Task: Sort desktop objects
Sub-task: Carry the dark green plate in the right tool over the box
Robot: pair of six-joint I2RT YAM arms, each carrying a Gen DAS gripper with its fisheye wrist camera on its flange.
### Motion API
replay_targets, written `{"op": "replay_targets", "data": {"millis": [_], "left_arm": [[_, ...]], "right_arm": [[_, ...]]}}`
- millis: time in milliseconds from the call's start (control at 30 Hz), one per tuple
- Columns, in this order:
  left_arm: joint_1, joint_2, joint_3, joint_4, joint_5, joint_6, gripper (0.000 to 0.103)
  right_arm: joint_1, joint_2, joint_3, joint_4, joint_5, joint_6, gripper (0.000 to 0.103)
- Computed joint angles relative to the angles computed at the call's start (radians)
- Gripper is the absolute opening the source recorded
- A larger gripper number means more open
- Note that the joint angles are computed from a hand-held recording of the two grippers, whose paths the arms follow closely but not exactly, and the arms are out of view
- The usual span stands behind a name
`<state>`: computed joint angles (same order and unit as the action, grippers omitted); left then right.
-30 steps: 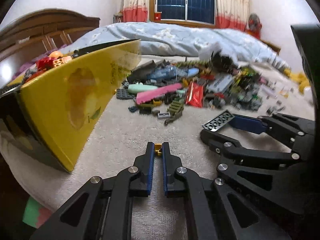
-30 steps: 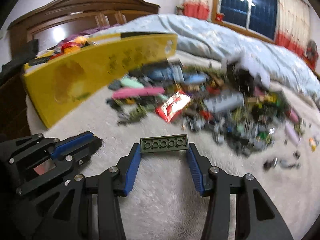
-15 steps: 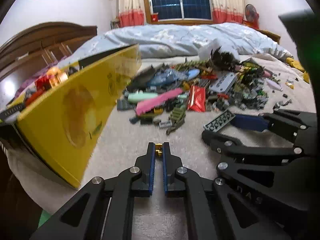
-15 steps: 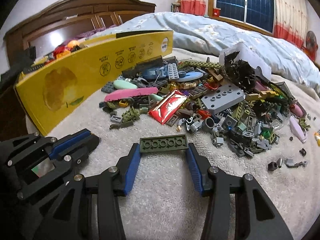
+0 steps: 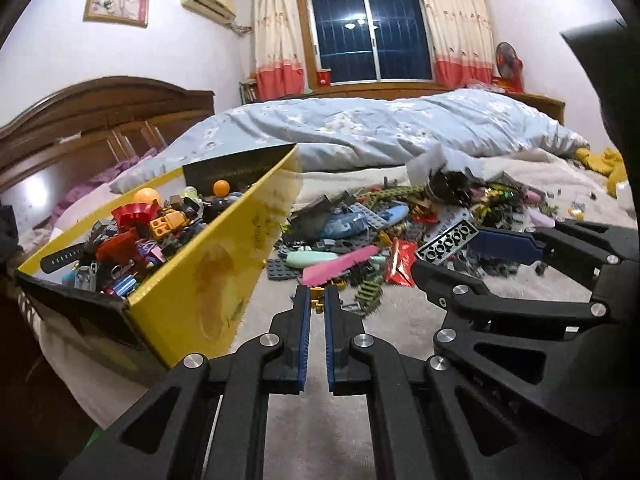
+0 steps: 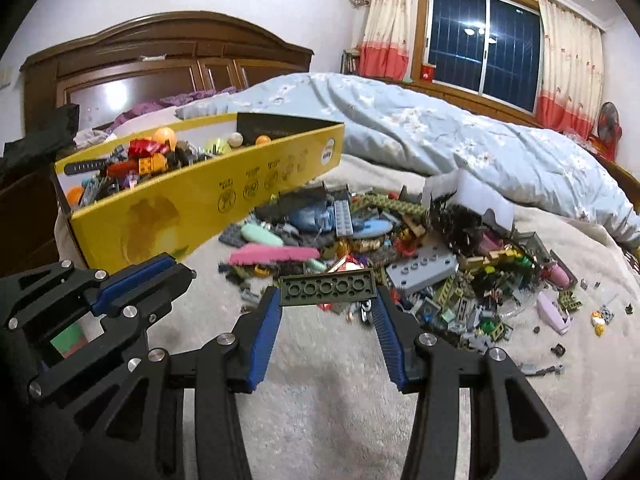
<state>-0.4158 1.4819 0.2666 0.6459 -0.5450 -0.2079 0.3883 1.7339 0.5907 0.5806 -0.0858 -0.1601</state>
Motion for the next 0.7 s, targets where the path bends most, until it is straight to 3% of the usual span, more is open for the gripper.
{"op": "replay_targets", "data": {"millis": [67, 333, 467, 700], "left_arm": [[0.025, -0.038, 0.002, -0.036, 0.032, -0.019, 0.006], [0.061, -0.105, -0.037, 0.007, -0.019, 0.042, 0.006], [0.144, -0.184, -0.075, 0.011, 0.044, 0.036, 0.006], [0.234, -0.320, -0.136, 0.060, -0.013, 0.129, 0.006]], "right_arm": [[-0.001, -0.008, 0.012, -0.015, -0.010, 0.009, 0.047], [0.043, -0.018, 0.048, -0.026, -0.011, 0.017, 0.047], [0.076, -0.011, 0.081, -0.054, -0.021, 0.078, 0.047], [0.168, 0.000, 0.107, 0.065, -0.046, 0.077, 0.047]]}}
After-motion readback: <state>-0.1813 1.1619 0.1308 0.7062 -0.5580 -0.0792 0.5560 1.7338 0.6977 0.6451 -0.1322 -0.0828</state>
